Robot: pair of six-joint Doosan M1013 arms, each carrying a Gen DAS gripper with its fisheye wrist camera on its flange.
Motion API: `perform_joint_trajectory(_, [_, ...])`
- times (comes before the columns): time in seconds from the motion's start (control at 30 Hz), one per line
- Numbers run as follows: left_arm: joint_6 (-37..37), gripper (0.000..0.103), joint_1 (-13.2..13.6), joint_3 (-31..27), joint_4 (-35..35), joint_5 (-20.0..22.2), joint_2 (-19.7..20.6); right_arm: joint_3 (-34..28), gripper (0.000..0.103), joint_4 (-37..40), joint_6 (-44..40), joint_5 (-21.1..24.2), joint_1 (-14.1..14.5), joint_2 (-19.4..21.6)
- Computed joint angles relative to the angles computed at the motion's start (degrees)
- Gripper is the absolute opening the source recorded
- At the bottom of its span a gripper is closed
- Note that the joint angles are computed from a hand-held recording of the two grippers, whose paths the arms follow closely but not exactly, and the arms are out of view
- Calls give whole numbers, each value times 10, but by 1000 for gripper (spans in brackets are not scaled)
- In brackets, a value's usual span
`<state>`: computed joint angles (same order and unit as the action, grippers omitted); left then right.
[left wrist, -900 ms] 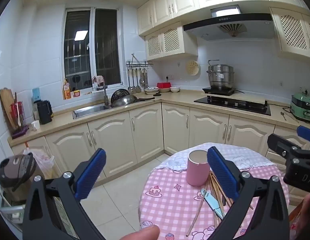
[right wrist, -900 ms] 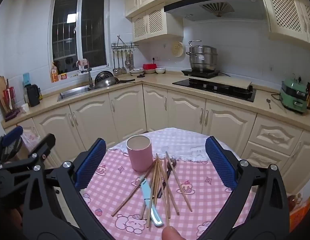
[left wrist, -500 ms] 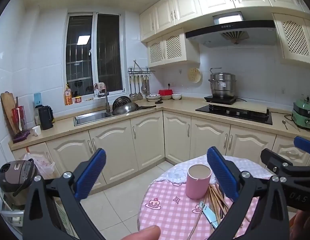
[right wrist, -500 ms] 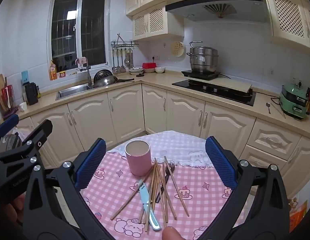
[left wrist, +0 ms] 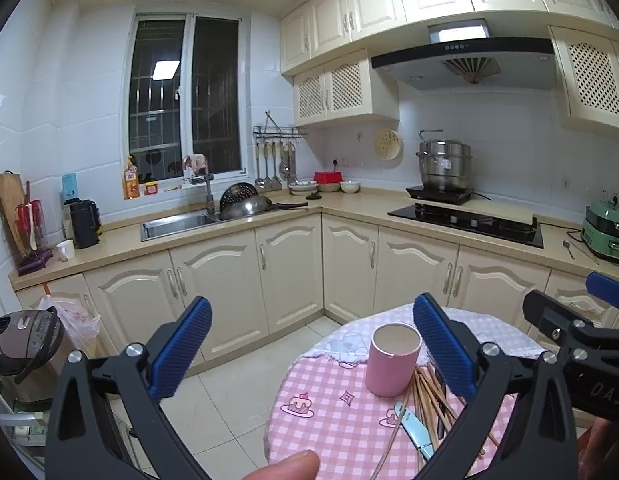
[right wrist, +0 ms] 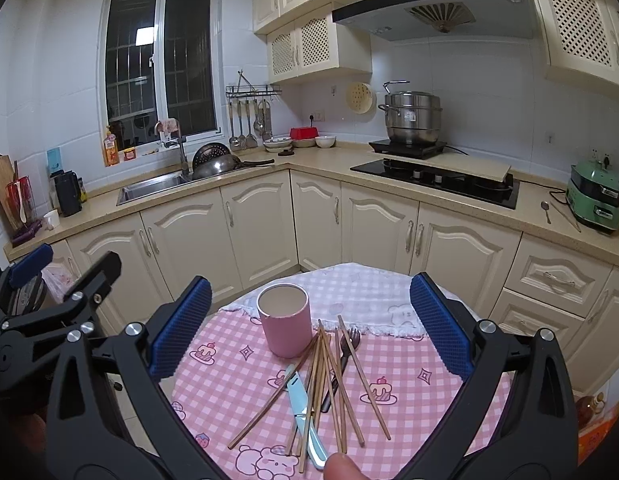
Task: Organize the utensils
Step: 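Move both tools toward the pile of wooden chopsticks beside the pink cup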
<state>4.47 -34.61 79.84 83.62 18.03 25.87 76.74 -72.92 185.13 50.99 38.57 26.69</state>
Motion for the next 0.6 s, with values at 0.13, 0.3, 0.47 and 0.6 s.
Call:
perform_joint_trajectory(0.13, [35,99,-2,-6,-28,-6,7,3,97,10,-5,1,-3,-2])
perform_joint_trajectory(0.3, [110,99,-4,-16,-92,-6,17,9,97,20,-16,-7,-9,-3])
perform_joint_trajectory(0.47, [353,99,-1,-40,-318,1,34,21,97,57,-33,-25,-24,-7])
perform_joint_trajectory(0.6, [536,99,2,-68,-480,40,58,28,97,136,-86,-26,-45,-6])
